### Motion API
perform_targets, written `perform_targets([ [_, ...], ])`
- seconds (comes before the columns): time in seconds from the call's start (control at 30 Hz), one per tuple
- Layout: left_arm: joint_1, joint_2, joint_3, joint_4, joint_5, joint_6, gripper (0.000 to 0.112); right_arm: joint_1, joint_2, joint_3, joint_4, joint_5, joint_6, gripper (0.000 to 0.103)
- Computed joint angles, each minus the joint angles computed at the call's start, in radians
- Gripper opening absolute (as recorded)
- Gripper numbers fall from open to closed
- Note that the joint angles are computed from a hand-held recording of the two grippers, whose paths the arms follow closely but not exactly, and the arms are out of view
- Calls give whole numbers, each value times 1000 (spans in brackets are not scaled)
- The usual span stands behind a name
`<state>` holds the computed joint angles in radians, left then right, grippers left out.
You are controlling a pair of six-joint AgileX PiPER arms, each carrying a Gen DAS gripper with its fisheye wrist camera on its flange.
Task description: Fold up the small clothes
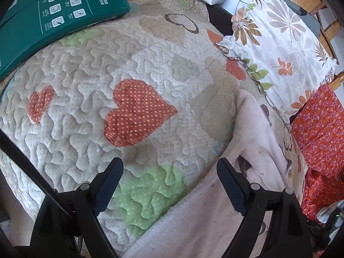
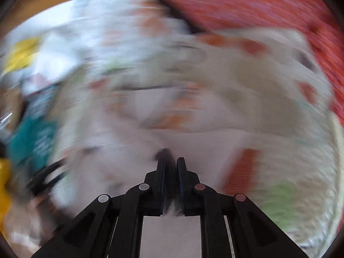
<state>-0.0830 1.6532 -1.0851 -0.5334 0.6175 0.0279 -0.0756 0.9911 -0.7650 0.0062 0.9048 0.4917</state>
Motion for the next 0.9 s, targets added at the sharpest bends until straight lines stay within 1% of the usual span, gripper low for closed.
perform_targets([
  [0.07,9,5,-3,0,4,-4,88,6,7,15,-103,-17,98,15],
  [0.1,13,9,-8,-1,8,-5,88,40,0,16,-136,-27,142,16],
  [0.17,16,16,-14,-7,12,-6,88,168,9,-9,-196,-25,214,19],
  [0.2,13,20,-18,-9,15,-7,88,250,38,-36,-230,-16,233,21],
  [0.27,6,23,-24,-11,19,-3,88,398,112,-94,-272,4,233,29],
  [0.3,-3,22,-26,-9,20,0,88,464,143,-108,-301,9,238,30],
  [0.33,-8,22,-29,-8,20,4,88,539,177,-118,-359,24,271,33],
  [0.37,-12,23,-30,-5,20,5,88,588,202,-113,-407,33,302,36],
  [0.53,-25,29,-38,8,20,-2,88,684,312,-45,-561,26,373,37],
  [0.57,-26,30,-39,9,20,-4,88,677,323,-31,-580,18,362,37],
  [0.6,-28,29,-38,11,20,-6,88,698,355,-21,-622,19,388,37],
  [0.63,-32,28,-39,17,18,-11,88,709,377,-20,-645,23,408,34],
  [0.67,-31,28,-37,15,17,-10,88,708,373,-11,-657,20,431,13],
  [0.7,-32,27,-36,18,14,-13,88,687,351,-9,-641,2,448,4],
  [0.8,-30,31,-41,14,20,-20,88,650,234,-18,-567,-24,448,5],
  [0.9,-7,35,-44,-2,29,-6,88,659,120,-18,-477,4,428,4],
])
